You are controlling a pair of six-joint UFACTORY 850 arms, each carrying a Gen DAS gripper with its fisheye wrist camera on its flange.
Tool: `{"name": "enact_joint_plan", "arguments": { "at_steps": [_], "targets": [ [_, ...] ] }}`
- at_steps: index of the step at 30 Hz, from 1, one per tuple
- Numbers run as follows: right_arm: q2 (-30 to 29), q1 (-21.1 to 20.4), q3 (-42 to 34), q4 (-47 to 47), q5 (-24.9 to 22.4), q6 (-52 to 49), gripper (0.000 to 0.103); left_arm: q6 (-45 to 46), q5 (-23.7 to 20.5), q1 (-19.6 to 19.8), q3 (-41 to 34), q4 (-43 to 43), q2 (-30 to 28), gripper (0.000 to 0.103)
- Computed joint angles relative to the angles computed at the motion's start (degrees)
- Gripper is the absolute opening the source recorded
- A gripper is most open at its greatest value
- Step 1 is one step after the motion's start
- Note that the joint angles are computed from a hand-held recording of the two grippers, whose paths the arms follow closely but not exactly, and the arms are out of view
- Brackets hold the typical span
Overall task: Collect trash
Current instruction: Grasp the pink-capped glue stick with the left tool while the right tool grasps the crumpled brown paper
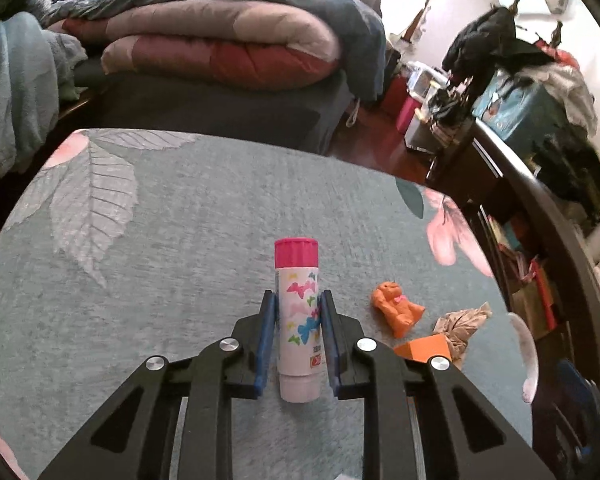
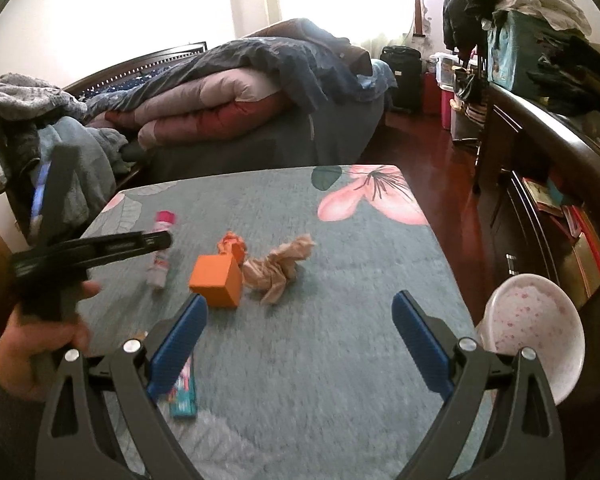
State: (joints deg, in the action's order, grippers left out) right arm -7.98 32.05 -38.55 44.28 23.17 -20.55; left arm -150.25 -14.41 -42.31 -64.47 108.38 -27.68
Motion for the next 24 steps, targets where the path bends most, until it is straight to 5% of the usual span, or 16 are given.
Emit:
{"name": "enact_joint_plan", "arguments": {
  "at_steps": [7,14,18,21,24],
  "targets": [
    [-7.6,-1.6,-8.2,5.9,-1.0,-4.3,0.093,-10.2,-1.4,0.5,4.0,10.2,3.8,0.022],
    [-12.4,-3.1,-13.4,9.5,-7.0,-8.3,0.072,-14.5,-2.0,0.3,4.9,15.7,4.7,0.022],
    [-14.3,-3.1,-15.7,14.9,-9.8,-15.4,0.048,-19.2,-2.0,0.3,5.5,20.0,5.1,0.022],
    [-14.9,-2.9,-16.3,16.8,-10.6,-18.4,0.014,-20.9,-2.3,0.0,6.1,21.6,5.8,0.022],
    [-14.0,-2.2,-15.2,12.8,-9.4,-15.1,0.011,-19.4,-2.7,-0.4,6.6,20.7,6.7,0.022]
  ]
}}
